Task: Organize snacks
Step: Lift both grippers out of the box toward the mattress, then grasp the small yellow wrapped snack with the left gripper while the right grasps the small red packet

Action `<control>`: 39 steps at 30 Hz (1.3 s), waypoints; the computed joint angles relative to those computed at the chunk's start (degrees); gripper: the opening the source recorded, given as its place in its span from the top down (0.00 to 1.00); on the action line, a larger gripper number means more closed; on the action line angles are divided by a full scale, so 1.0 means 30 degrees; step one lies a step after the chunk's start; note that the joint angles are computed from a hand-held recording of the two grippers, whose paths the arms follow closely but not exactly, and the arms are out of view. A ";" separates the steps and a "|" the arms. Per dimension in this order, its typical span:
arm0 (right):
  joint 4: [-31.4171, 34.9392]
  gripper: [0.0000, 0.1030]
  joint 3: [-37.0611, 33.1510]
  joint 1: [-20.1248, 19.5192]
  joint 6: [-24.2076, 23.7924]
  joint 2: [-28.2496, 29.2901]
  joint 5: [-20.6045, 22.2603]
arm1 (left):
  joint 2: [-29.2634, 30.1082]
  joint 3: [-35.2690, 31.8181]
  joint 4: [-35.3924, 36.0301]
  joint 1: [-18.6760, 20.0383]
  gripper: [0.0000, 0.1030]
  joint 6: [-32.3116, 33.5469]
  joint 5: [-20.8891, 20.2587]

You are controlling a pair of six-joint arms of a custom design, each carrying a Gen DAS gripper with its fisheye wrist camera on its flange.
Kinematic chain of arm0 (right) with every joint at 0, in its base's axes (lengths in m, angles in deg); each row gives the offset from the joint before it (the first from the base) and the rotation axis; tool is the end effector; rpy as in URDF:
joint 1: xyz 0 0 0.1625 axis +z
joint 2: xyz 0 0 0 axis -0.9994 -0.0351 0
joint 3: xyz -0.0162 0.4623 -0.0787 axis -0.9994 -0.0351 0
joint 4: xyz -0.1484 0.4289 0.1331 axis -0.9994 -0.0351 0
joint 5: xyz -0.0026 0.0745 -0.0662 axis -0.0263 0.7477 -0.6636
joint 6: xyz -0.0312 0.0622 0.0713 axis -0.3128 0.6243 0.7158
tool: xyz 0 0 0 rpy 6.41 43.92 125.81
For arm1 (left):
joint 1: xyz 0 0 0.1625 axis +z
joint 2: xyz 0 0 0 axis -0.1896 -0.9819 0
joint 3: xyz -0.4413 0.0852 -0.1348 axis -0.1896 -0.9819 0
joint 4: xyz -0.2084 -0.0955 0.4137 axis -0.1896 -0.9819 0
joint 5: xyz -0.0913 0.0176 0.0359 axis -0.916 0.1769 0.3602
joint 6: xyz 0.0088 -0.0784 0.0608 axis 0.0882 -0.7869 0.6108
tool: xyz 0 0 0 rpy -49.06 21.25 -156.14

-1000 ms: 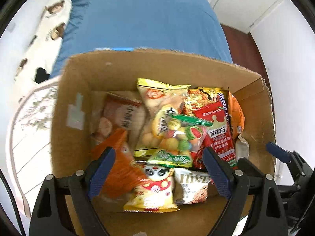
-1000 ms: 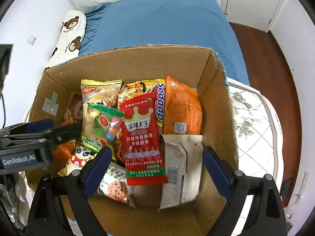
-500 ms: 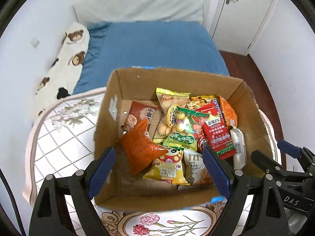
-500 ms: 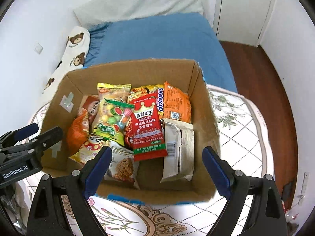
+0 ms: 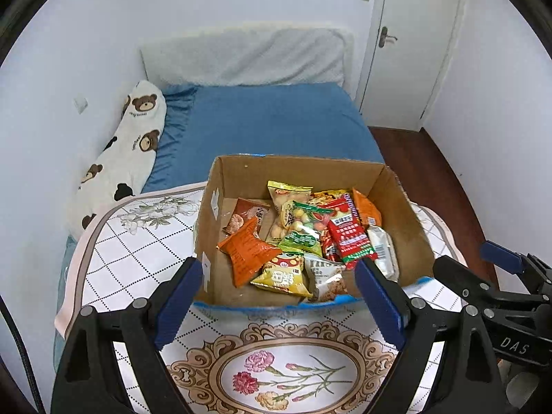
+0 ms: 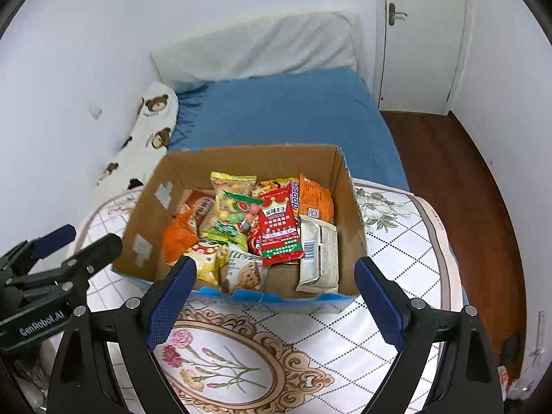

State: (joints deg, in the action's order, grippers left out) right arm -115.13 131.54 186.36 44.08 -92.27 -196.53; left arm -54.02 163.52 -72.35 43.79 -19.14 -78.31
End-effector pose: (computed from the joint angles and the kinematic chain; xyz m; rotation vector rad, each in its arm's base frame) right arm 0.1662 -0.5918 0.4437 0.4008 -2.4010 0.6620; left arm -0.5398 -0.6016 0.0474 0.2063 2.2969 -0.7608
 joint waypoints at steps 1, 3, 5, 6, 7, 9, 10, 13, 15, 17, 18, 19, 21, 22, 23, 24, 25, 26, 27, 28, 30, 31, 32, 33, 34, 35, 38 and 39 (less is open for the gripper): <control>0.0126 0.08 0.0200 0.0026 0.0205 -0.0301 0.0175 | -0.0078 0.0118 0.0055 -0.0084 0.12 -0.0132 0.0033; 0.0559 0.08 0.0643 0.0010 0.0684 -0.0860 0.0493 | -0.0391 0.0617 0.0173 -0.0320 0.12 -0.0600 -0.0238; 0.1294 0.08 0.1161 -0.0114 0.1144 -0.1427 0.0725 | -0.0691 0.1179 0.0419 -0.0507 0.12 -0.1177 -0.0554; 0.1642 0.08 0.1393 -0.0187 0.1334 -0.1654 0.0830 | -0.0879 0.1541 0.0721 -0.0596 0.12 -0.1630 -0.0822; 0.2258 0.08 0.1791 -0.0371 0.1667 -0.2017 0.0983 | -0.1175 0.2135 0.0903 -0.0677 0.12 -0.2138 -0.1403; 0.3282 0.08 0.2638 -0.0838 0.2203 -0.2666 0.1268 | -0.1536 0.3020 0.1735 -0.0740 0.12 -0.3270 -0.2501; 0.3853 0.08 0.3201 -0.1190 0.2528 -0.3000 0.1294 | -0.1678 0.3395 0.1940 -0.0743 0.12 -0.3632 -0.2980; 0.5803 0.08 0.4569 -0.2398 0.3639 -0.3657 0.1642 | -0.2344 0.5416 0.2137 -0.0663 0.12 -0.5059 -0.5443; 0.6846 0.08 0.5436 -0.3184 0.4118 -0.4001 0.1741 | -0.2742 0.6695 0.1828 -0.0423 0.12 -0.5587 -0.7277; 0.7591 0.08 0.6216 -0.3934 0.4512 -0.4185 0.1748 | -0.3050 0.7822 0.1285 -0.0219 0.12 -0.5942 -0.8807; 0.7922 0.08 0.6554 -0.4299 0.4725 -0.4261 0.1774 | -0.3306 0.8682 0.0583 -0.0039 0.12 -0.6088 -0.9999; 0.8392 0.08 0.6928 -0.4829 0.4936 -0.4358 0.1991 | -0.3383 0.9148 0.0271 0.0006 0.12 -0.6225 -1.0634; 0.8742 0.11 0.7460 -0.5411 0.5158 -0.4425 0.1989 | -0.3666 1.0351 -0.0956 0.0236 0.12 -0.6510 -1.2238; 0.8961 0.13 0.7725 -0.5756 0.5303 -0.4456 0.2030 | -0.3749 1.0835 -0.1633 0.0347 0.12 -0.6621 -1.2921; 0.9099 0.14 0.7956 -0.6046 0.5414 -0.4481 0.2093 | -0.3797 1.1173 -0.2156 0.0459 0.13 -0.6695 -1.3402; 0.9180 0.15 0.8069 -0.6168 0.5500 -0.4408 0.2075 | -0.3800 1.1545 -0.2712 0.0609 0.14 -0.6839 -1.3964; 0.9232 0.15 0.8298 -0.6373 0.5536 -0.4434 0.2112 | -0.3740 1.1819 -0.3267 0.0779 0.14 -0.6910 -1.4405; 0.9226 0.15 0.8511 -0.6546 0.5533 -0.4513 0.2125 | -0.3613 1.2063 -0.3805 0.0958 0.14 -0.6848 -1.4910; 0.9231 0.15 0.8628 -0.6633 0.5602 -0.4485 0.2093 | -0.3437 1.2228 -0.4172 0.1098 0.14 -0.6833 -1.5335; 0.9187 0.15 0.8825 -0.6771 0.5605 -0.4513 0.2093 | -0.3263 1.2326 -0.4433 0.1236 0.14 -0.6670 -1.5656; 0.9003 0.15 0.9009 -0.6878 0.5664 -0.4421 0.2093 | -0.2818 1.2438 -0.4756 0.1462 0.14 -0.6475 -1.6297; 0.8887 0.15 0.9153 -0.6953 0.5651 -0.4418 0.2027 | -0.2589 1.2484 -0.4966 0.1614 0.14 -0.6392 -1.6533; 0.8836 0.16 0.9199 -0.6950 0.5666 -0.4398 0.1977 | -0.2424 1.2546 -0.5149 0.1703 0.16 -0.6374 -1.6757; 0.8735 0.17 0.9270 -0.6968 0.5645 -0.4349 0.1932 | -0.2204 1.2588 -0.5273 0.1795 0.17 -0.6349 -1.6945; 0.8657 0.20 0.9355 -0.7004 0.5645 -0.4317 0.1863 | -0.1999 1.2653 -0.5478 0.1920 0.18 -0.6351 -1.7184; 0.8625 0.21 0.9387 -0.6993 0.5692 -0.4257 0.1782 | -0.1874 1.2765 -0.5731 0.2006 0.25 -0.6381 -1.7342; 0.8168 0.25 0.9729 -0.7104 0.5552 -0.4084 0.1522 | -0.1398 1.2691 -0.5760 0.2077 0.32 -0.6181 -1.7205; 0.8007 0.26 0.9832 -0.7138 0.5550 -0.4012 0.1414 | -0.1322 1.2662 -0.5781 0.2080 0.32 -0.6121 -1.7165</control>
